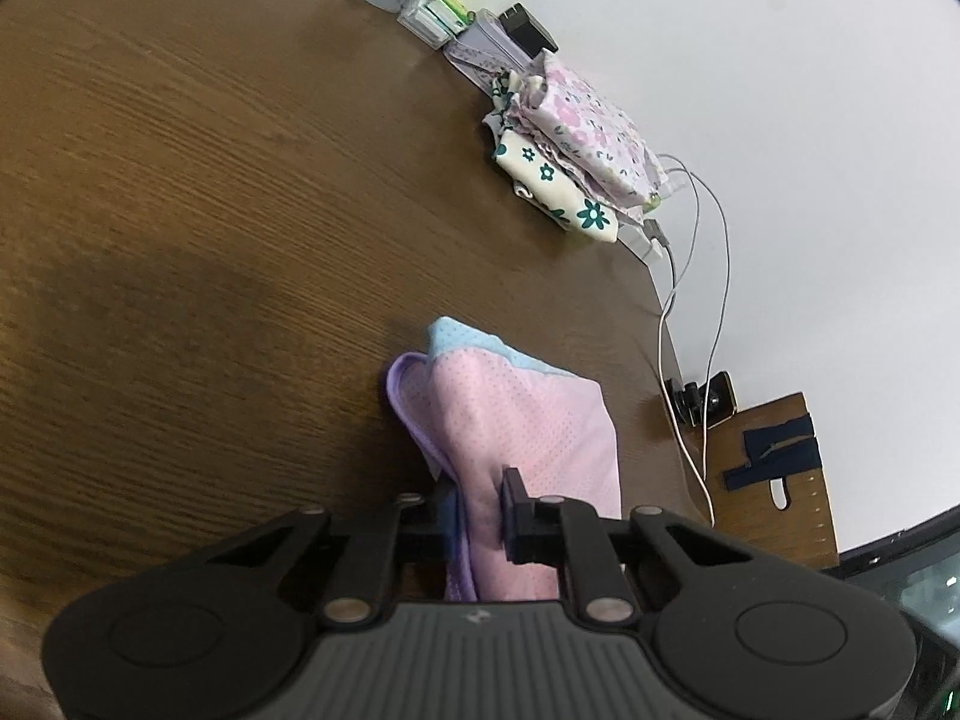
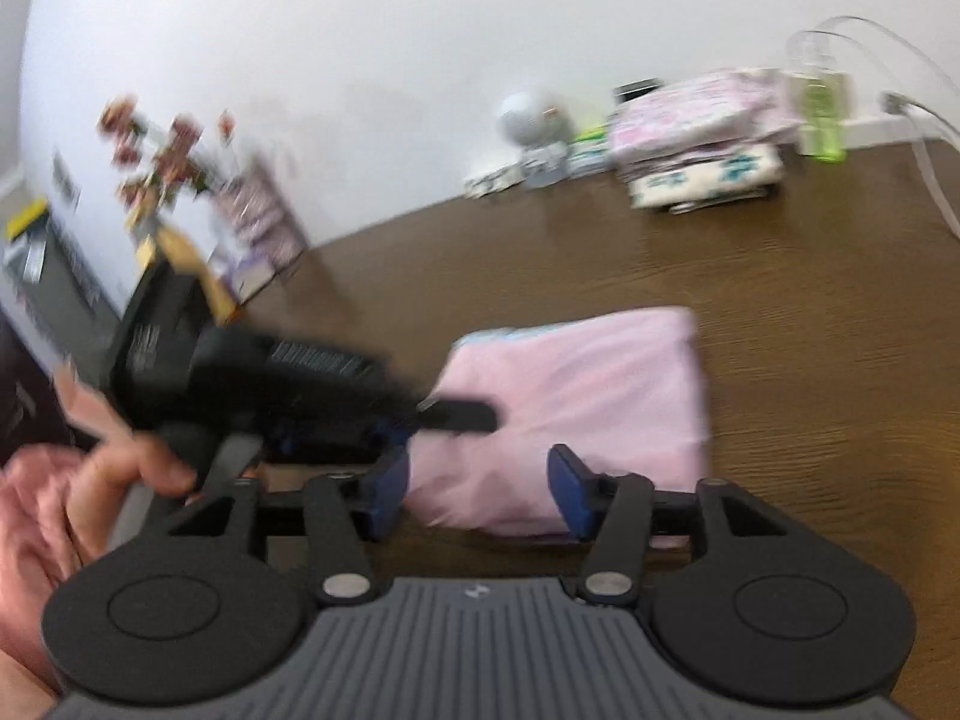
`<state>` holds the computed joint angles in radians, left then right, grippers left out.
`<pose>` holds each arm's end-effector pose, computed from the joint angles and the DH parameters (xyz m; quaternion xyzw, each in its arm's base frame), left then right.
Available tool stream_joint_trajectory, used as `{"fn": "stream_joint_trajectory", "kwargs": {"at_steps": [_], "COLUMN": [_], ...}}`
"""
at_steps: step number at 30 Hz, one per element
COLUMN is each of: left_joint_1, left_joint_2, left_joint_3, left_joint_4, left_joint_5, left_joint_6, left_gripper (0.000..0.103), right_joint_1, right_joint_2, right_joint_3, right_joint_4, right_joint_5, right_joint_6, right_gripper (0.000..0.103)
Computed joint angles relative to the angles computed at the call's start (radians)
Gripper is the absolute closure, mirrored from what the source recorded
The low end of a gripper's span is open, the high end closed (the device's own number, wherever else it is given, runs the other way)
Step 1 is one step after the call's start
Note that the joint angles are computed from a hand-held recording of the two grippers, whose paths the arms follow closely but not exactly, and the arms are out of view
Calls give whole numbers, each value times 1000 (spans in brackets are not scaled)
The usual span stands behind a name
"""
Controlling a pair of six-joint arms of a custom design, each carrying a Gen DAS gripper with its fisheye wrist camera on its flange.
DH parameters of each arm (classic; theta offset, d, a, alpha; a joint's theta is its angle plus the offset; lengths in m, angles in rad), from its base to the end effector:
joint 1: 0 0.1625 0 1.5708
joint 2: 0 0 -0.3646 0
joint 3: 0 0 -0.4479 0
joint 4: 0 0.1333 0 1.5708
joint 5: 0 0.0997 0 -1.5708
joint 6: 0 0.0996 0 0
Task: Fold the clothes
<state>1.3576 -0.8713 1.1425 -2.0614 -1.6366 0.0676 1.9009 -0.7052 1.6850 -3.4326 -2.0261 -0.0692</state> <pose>-0.0423 -0.7943 0.2462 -0.1426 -0.9832 0.1068 0.0406 0.2985 -0.5950 0.0470 0.0803 -0.8826 0.4388 0.1483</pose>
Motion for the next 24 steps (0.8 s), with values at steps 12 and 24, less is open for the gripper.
{"fn": "stream_joint_trajectory", "kwargs": {"at_steps": [12,24], "left_joint_1": [-6,-50], "left_joint_2": [9,-30], "left_joint_3": [-8,46], "left_joint_4": [8,-43], "left_joint_5": [31,89], "left_joint_6": [23,181], "left_gripper": [89,96], "right_joint_1": [-119,-102], "right_joint_2": [-43,-26], "right_joint_3": [-31,-33], "right_joint_4": [145,85], "right_joint_5": [71,68], "right_joint_6": [136,190], "right_gripper": [57,94]}}
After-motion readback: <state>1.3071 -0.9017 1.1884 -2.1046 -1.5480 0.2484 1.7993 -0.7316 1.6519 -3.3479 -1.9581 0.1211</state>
